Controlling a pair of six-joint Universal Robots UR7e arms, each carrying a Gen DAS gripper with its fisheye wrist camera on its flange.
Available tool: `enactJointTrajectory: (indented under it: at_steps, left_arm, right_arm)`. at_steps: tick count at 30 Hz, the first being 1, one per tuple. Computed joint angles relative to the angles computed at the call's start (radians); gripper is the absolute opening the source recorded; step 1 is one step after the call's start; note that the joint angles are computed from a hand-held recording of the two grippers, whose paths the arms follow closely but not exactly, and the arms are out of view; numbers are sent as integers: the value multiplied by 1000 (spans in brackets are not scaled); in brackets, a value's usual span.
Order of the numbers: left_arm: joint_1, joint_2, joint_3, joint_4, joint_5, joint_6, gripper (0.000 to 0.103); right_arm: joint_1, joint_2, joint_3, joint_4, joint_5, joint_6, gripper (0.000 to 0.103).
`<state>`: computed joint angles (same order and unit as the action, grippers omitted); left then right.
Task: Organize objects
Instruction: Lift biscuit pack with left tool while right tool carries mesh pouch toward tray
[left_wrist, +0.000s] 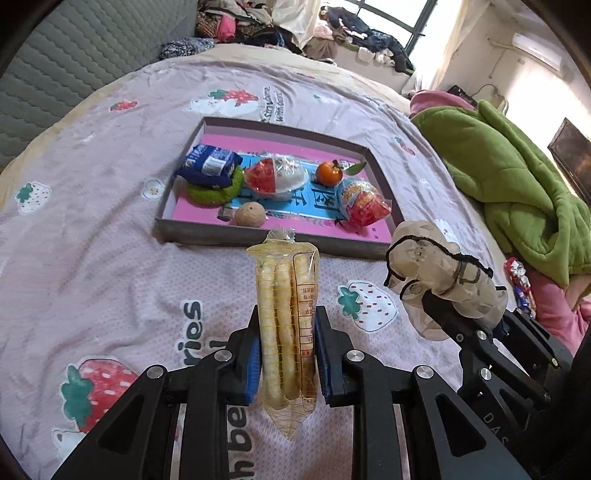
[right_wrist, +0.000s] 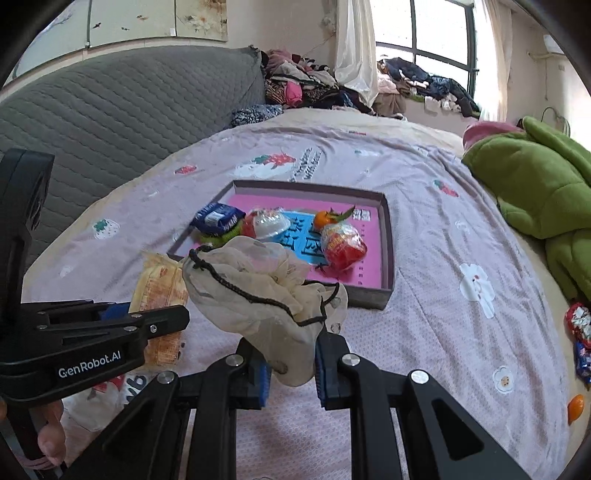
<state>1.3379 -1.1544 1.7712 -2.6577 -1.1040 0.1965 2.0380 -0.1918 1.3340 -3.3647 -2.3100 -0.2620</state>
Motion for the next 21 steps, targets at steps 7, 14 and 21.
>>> enactJointTrajectory:
  at_steps: [7, 14, 21]
  left_arm:
    - [-11, -46, 27, -10, 1, 20, 25]
    - [-25, -87, 54, -42, 12, 65, 25]
    - [-45, -116, 56, -60, 13, 96, 25]
  right_arm:
    - [36, 2, -12, -5, -20, 13, 19]
    - [69, 6, -27, -18, -49, 5, 19]
    - [93, 5, -42, -21, -62, -7, 19]
